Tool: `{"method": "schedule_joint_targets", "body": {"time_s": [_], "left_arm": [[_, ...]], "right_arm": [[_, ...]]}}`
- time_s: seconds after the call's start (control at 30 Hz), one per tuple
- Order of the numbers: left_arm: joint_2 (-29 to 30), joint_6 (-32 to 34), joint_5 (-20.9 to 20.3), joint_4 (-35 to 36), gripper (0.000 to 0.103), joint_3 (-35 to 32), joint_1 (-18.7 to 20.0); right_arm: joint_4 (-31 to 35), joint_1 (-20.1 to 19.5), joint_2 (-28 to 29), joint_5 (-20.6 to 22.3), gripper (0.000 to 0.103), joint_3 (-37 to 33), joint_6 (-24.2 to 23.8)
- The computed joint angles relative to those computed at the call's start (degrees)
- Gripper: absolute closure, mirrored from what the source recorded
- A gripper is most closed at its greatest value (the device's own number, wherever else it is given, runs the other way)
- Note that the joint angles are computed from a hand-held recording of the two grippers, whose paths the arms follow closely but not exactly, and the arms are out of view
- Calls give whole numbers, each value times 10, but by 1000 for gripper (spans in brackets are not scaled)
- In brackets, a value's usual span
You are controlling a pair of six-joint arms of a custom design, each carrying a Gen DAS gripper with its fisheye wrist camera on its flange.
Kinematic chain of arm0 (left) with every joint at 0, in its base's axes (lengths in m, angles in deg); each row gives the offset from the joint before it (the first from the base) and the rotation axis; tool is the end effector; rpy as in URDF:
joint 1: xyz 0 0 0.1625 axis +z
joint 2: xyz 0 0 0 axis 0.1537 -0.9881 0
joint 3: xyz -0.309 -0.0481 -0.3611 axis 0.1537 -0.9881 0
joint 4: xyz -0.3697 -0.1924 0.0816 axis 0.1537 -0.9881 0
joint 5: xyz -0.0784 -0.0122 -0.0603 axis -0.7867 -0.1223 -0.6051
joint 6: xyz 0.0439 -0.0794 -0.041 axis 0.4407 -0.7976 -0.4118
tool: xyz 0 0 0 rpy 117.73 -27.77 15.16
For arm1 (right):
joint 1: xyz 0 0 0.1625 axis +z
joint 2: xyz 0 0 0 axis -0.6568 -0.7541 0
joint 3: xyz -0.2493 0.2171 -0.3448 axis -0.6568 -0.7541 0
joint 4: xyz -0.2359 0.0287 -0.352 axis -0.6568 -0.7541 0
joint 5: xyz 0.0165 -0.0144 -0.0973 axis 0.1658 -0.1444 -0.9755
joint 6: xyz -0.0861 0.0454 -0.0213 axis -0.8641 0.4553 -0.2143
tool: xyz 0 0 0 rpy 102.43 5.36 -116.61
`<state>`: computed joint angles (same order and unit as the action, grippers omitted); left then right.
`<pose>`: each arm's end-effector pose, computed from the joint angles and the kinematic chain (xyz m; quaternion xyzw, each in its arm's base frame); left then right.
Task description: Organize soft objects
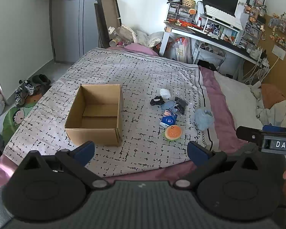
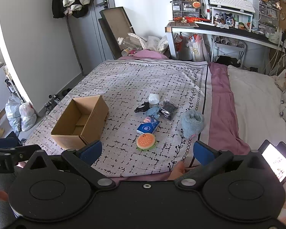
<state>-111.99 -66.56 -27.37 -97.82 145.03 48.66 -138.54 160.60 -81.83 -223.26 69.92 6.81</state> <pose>-0.2310 -0.7075 0.4116 0.2987 0.8882 -0.2712 0.2199 0.4194 -0.6375 0.1734 0.0327 -0.8282 0.4506 0.3317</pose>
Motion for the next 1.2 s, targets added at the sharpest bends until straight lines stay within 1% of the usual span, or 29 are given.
{"method": "schedule_joint_targets", "body": {"time_s": [0.6,0.8,0.97,1.13,1.2], "left_arm": [[0,1,-4,-9,1,6,1],[3,4,-2,-13,1,2,2],[12,12,4,-11,1,-5,2],[25,8,2,-3,1,-16,4],[33,9,2,1,1,-23,5]], "right_arm": [[6,0,0,-8,0,-3,0],[5,-1,4,-10,0,-11,-10],[18,-7,2,0,0,-13,-2],[28,-15,6,-1,0,-22,3],[29,-19,5,8,0,-22,8]]}}
